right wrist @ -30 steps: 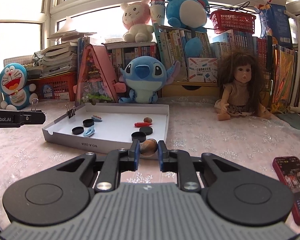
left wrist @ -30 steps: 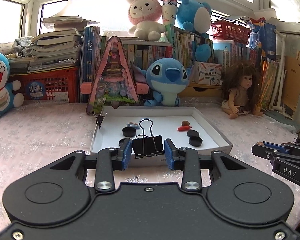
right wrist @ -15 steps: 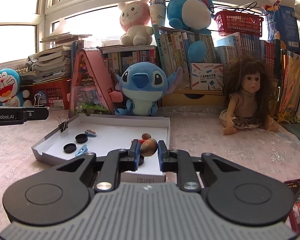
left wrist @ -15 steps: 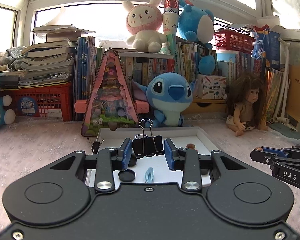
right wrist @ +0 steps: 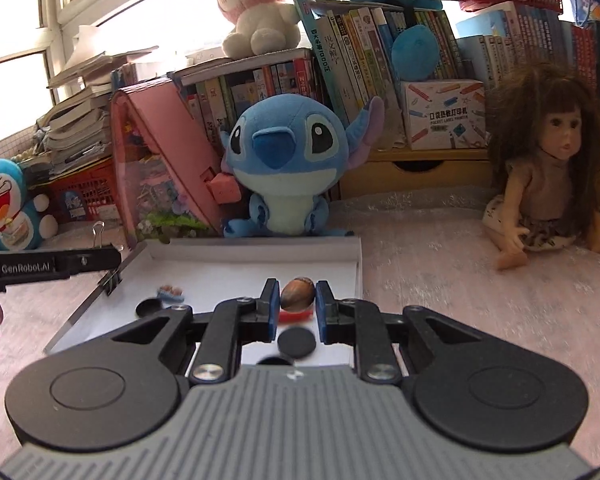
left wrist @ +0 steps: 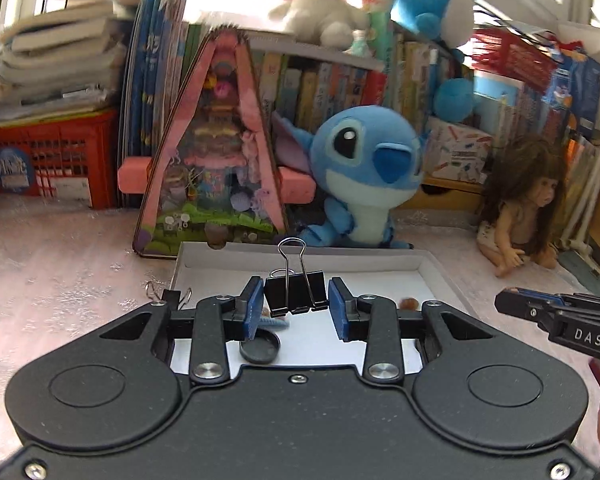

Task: Organize rigid objects
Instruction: 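Lower the binder clip and walnut into the tray and open both tools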

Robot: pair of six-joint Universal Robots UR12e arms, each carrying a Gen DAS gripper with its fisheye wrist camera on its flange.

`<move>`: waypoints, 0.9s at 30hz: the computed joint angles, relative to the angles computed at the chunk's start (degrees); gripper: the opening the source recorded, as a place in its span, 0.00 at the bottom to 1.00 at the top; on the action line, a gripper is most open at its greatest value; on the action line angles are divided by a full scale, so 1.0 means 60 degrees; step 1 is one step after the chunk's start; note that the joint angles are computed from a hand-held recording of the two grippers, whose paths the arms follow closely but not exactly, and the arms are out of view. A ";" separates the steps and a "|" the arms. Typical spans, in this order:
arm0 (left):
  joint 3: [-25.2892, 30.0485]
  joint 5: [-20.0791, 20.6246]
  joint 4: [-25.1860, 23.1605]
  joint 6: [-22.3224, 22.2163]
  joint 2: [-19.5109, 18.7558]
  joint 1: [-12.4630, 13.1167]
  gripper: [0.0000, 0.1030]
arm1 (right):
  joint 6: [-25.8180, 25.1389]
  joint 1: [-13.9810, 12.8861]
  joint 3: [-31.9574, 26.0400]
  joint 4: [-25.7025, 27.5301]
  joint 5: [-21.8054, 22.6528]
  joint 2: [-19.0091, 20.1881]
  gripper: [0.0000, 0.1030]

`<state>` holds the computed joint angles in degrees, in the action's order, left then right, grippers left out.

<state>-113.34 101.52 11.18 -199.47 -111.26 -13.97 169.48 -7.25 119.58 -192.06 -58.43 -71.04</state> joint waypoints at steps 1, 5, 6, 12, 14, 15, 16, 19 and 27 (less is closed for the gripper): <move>0.0095 0.0069 0.0013 0.0019 -0.0115 0.0013 0.32 | 0.0131 0.0077 -0.0138 -0.0011 -0.0151 0.0119 0.22; 0.0480 0.0319 -0.0177 0.0159 -0.0545 0.0043 0.32 | 0.0478 0.0330 -0.0728 0.0464 -0.0625 0.0546 0.22; 0.0554 0.0282 -0.0296 0.0110 -0.0613 0.0069 0.32 | 0.0580 0.0356 -0.0835 0.0646 -0.0657 0.0608 0.22; 0.0960 0.0020 -0.1089 -0.0144 -0.0891 0.0226 0.32 | 0.0690 0.0516 -0.1493 0.1866 -0.0813 0.0954 0.22; 0.1077 -0.0001 -0.1355 -0.0205 -0.0918 0.0249 0.32 | 0.0712 0.0591 -0.1717 0.2218 -0.0858 0.1080 0.22; 0.1130 -0.0022 -0.1386 -0.0121 -0.0951 0.0264 0.32 | 0.0656 0.0641 -0.1819 0.2284 -0.0920 0.1149 0.22; 0.1194 -0.0020 -0.1459 -0.0026 -0.0980 0.0270 0.32 | 0.0599 0.0688 -0.1912 0.2327 -0.0985 0.1214 0.22; 0.1407 -0.0003 -0.1771 -0.0046 -0.1084 0.0291 0.32 | 0.0515 0.0802 -0.2151 0.2533 -0.1070 0.1374 0.22; 0.1711 -0.0102 -0.2319 -0.0152 -0.1313 0.0343 0.32 | 0.0006 0.1095 -0.2441 0.2723 -0.1684 0.1631 0.22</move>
